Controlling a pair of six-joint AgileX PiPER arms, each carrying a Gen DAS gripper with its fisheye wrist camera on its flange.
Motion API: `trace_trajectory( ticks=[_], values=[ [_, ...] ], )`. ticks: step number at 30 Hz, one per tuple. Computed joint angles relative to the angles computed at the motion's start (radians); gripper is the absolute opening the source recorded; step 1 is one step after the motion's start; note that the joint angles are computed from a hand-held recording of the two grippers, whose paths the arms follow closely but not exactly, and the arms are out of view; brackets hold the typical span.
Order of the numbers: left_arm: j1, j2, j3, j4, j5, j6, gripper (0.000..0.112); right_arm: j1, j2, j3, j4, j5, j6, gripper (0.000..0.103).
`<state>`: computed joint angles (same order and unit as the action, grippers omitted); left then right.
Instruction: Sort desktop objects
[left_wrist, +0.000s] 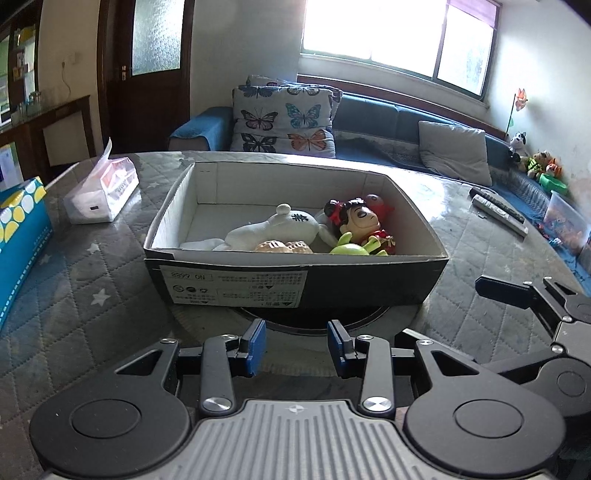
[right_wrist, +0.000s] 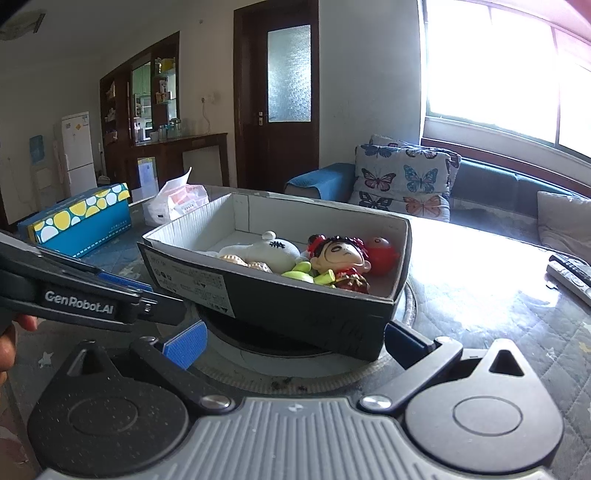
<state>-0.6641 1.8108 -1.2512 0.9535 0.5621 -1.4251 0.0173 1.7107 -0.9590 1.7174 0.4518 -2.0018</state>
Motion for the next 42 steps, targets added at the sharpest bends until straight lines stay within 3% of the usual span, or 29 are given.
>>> trace_trajectory(
  ticks=[13,42],
  values=[
    [-0.044,-0.01,0.023,0.108,0.091,-0.105,0.04,0.015,-0.013,0.018,-0.052,-0.035,0.083,0.103],
    [-0.031,0.005,0.015,0.125,0.089,-0.149,0.04,0.051,0.008,-0.039,-0.33,-0.096,0.409,0.103]
  ],
)
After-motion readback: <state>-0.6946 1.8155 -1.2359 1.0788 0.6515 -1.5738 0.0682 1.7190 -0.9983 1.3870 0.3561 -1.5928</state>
